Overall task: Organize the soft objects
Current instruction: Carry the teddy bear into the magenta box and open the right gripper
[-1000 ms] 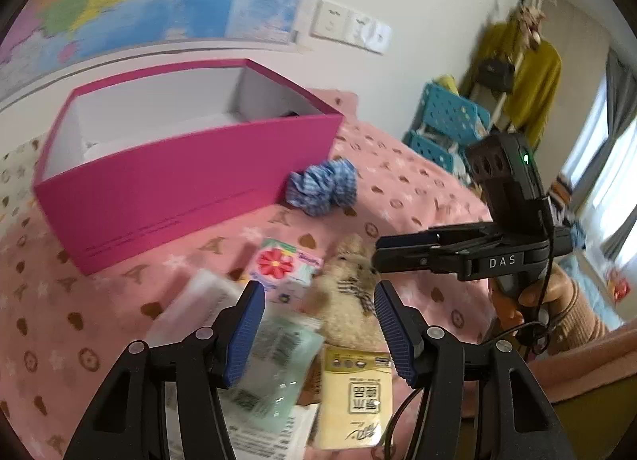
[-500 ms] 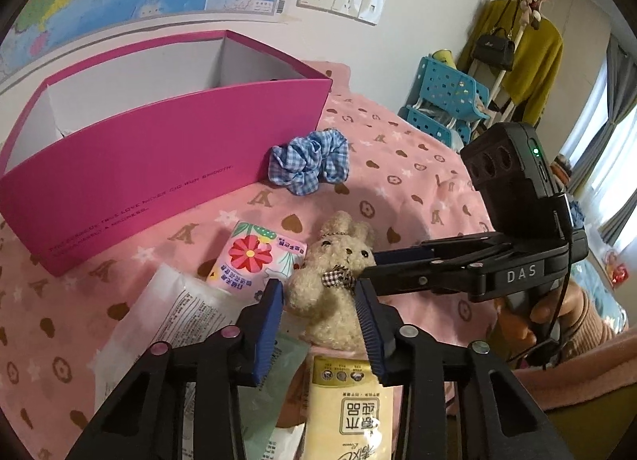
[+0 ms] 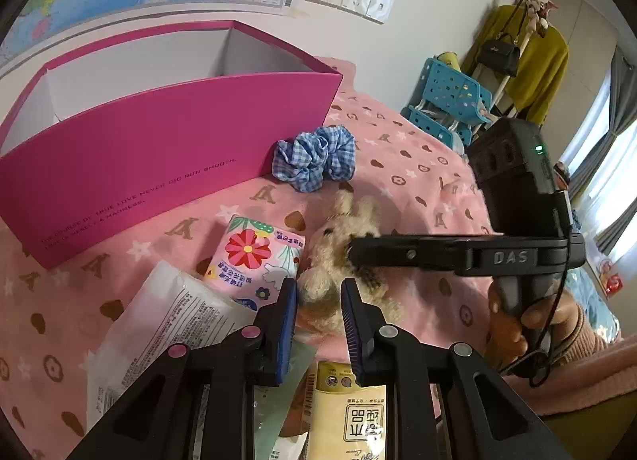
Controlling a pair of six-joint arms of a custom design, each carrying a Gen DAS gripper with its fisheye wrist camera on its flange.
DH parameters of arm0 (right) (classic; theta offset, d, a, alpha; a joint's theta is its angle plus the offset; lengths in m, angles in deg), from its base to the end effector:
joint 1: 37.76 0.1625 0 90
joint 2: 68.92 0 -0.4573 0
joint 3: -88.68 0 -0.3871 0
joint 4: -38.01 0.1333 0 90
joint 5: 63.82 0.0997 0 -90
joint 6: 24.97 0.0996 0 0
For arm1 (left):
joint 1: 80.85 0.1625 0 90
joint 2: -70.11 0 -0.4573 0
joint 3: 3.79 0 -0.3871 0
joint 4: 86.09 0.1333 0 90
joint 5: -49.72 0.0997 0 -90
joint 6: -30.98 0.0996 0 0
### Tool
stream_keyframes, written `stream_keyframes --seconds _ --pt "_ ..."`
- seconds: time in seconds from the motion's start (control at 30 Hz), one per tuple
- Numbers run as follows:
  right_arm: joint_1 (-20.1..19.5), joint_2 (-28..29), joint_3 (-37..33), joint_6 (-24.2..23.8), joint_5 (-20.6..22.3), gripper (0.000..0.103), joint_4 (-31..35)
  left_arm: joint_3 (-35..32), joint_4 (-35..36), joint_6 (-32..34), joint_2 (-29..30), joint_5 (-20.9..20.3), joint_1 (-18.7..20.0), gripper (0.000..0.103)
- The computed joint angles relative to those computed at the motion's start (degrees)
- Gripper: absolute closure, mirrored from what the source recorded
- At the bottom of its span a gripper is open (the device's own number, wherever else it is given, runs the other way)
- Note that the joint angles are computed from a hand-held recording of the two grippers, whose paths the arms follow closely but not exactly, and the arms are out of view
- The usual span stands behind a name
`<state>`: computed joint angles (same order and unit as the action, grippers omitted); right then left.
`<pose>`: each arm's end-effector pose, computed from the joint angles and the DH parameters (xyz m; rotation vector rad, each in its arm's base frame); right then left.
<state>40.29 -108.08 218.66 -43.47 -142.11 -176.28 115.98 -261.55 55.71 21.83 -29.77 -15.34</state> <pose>0.0496 -0.5073 0.0378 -0.2600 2.9471 -0.9376 -0.0892 -0.5611 0.0658 1.1930 2.6839 -0.3593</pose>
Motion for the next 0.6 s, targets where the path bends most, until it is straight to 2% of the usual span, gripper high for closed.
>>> stream_keyframes --seconds 0.27,0.6 --pt "2.5 -3.5 1.5 -3.3 -0.6 0.070 -2.7 0.6 -1.4 0.6 -1.0 -3.2 -0.5 0.079" --pt "7.7 -6.4 -3.9 -7.7 -2.6 0.070 0.7 -2.9 -3.4 0.4 -1.8 -4.3 -1.8 0.079"
